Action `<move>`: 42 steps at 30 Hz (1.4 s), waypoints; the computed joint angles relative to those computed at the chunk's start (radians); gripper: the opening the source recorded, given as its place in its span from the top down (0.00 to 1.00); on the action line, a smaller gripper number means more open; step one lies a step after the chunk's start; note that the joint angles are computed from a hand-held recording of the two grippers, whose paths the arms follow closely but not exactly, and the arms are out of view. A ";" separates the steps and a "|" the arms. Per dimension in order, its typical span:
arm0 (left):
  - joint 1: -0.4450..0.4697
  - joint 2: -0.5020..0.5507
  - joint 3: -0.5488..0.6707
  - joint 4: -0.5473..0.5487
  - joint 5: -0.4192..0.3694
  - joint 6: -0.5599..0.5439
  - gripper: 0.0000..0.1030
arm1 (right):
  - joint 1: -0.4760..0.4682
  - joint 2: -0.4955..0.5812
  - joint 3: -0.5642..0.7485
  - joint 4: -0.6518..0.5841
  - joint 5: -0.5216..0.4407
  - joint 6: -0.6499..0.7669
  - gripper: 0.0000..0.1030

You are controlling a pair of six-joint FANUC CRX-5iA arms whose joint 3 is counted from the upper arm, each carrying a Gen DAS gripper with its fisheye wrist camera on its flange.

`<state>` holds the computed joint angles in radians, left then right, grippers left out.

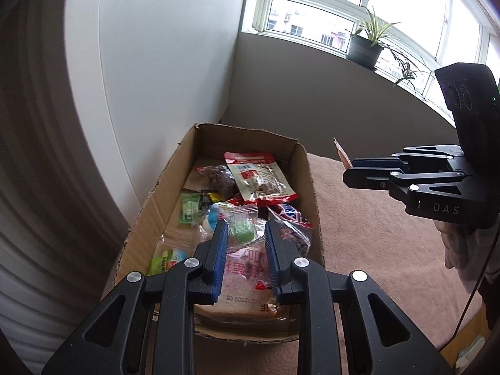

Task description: Organize snacks

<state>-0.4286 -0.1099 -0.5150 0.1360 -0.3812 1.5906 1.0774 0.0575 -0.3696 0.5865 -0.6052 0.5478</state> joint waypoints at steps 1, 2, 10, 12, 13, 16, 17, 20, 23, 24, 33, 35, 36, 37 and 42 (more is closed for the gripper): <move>0.006 0.002 0.002 -0.007 0.001 0.008 0.79 | -0.001 0.014 0.014 -0.011 -0.001 0.010 0.79; 0.011 0.004 0.007 -0.022 0.000 0.023 0.79 | -0.003 0.029 0.029 -0.020 -0.002 0.019 0.79; 0.030 0.033 0.026 -0.027 -0.003 0.028 0.78 | -0.016 0.102 0.111 -0.096 -0.017 0.090 0.79; 0.031 0.040 0.033 -0.030 -0.006 0.028 0.78 | -0.020 0.112 0.121 -0.101 -0.018 0.094 0.79; 0.033 0.043 0.033 -0.022 -0.004 0.022 0.78 | -0.020 0.114 0.123 -0.101 -0.017 0.092 0.79; 0.037 0.047 0.034 -0.017 -0.003 0.016 0.78 | -0.019 0.121 0.130 -0.106 -0.021 0.095 0.79; 0.037 0.047 0.035 -0.021 -0.003 0.022 0.78 | -0.018 0.121 0.130 -0.108 -0.021 0.095 0.79; 0.042 0.048 0.036 -0.019 -0.008 0.018 0.78 | -0.015 0.119 0.125 -0.095 -0.022 0.084 0.65; 0.044 0.049 0.040 -0.023 -0.018 0.016 0.77 | -0.010 0.113 0.117 -0.074 -0.020 0.067 0.47; 0.043 0.050 0.043 -0.027 -0.022 0.016 0.76 | -0.008 0.113 0.115 -0.063 -0.024 0.060 0.45; 0.031 0.031 0.054 -0.119 -0.032 0.096 0.38 | 0.005 0.083 0.064 0.058 -0.046 -0.057 0.20; 0.032 0.025 0.049 -0.117 -0.030 0.098 0.37 | 0.011 0.074 0.049 0.089 -0.055 -0.088 0.15; 0.032 0.023 0.047 -0.116 -0.031 0.098 0.35 | 0.013 0.071 0.042 0.107 -0.060 -0.105 0.11; 0.028 0.022 0.054 -0.135 -0.040 0.119 0.28 | 0.017 0.067 0.034 0.122 -0.065 -0.122 0.11; 0.006 0.014 0.074 -0.218 -0.064 0.196 0.25 | 0.030 0.042 0.002 0.151 -0.080 -0.183 0.09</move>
<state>-0.4229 -0.0956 -0.4412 -0.0816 -0.4454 1.7871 1.1071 0.0998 -0.3678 0.7377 -0.6857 0.3646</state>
